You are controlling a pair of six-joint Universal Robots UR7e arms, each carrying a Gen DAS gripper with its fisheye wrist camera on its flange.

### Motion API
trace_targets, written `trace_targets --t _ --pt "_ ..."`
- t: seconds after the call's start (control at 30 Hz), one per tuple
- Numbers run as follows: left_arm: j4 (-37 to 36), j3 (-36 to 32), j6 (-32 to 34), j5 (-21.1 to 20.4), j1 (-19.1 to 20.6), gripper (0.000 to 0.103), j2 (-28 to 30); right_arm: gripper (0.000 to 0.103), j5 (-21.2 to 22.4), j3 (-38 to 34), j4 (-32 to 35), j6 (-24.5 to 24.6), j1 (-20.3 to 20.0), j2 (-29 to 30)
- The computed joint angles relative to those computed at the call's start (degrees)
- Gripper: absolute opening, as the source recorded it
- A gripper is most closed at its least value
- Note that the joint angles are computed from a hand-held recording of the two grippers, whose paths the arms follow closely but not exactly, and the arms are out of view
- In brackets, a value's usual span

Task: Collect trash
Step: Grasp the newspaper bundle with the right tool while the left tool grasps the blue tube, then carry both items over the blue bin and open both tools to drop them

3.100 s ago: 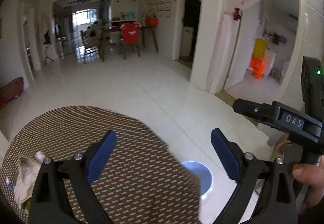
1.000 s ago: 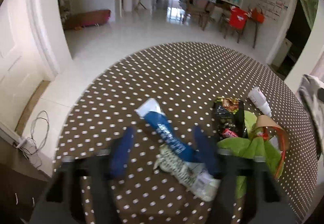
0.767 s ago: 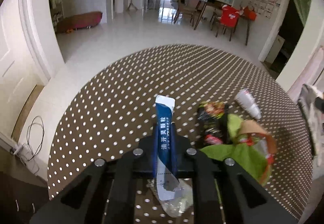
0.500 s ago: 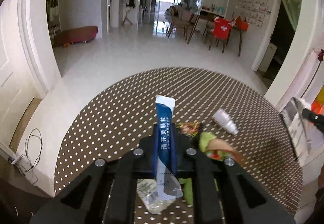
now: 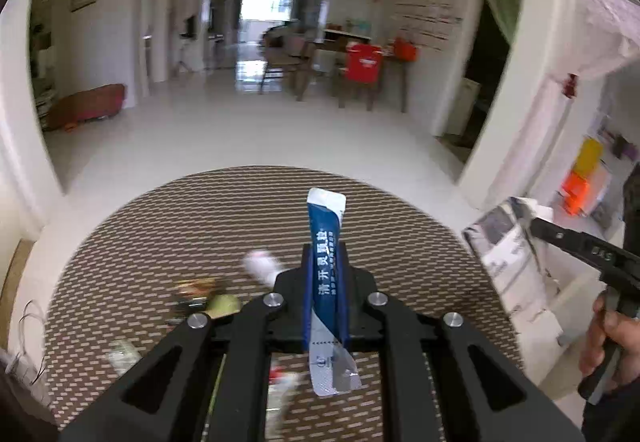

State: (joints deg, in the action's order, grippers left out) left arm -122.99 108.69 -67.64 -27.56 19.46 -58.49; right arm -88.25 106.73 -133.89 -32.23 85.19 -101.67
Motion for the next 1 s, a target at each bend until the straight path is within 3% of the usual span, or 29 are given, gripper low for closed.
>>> trace_targets --t 0.2,0.3,0.57,0.83,0.87,0.93,1.0 --pt "-15.88 -7.13 15.60 -3.77 1.37 0.010 10.48 0.008 0.11 -3.54 -0.55 -1.16 -6.56 -1.38" --pt "-20.52 -10.96 20.66 -6.14 1.95 0.010 15.26 0.008 -0.50 -4.77 -1.34 -1.24 -10.91 -1.71" --pt "-24.87 -20.12 27.92 -12.34 3.33 0.010 25.00 0.008 -5.39 -8.58 -0.79 0.90 -21.63 2.91" --pt "-24.11 -25.75 31.00 -16.11 4.16 0.010 30.45 0.010 -7.79 -12.65 2.81 2.48 -26.03 10.81" --pt "-24.06 -26.31 31.30 -16.41 4.24 0.010 30.94 0.014 -7.96 -13.02 2.98 2.97 -26.40 11.52" --pt "-24.08 -27.62 32.09 -17.16 4.46 0.010 32.14 0.068 -6.51 -13.25 2.73 3.41 -27.67 12.11" --pt "-23.92 -28.71 32.91 -17.79 4.72 0.010 32.95 0.071 -5.72 -13.34 2.72 3.45 -28.22 11.95"
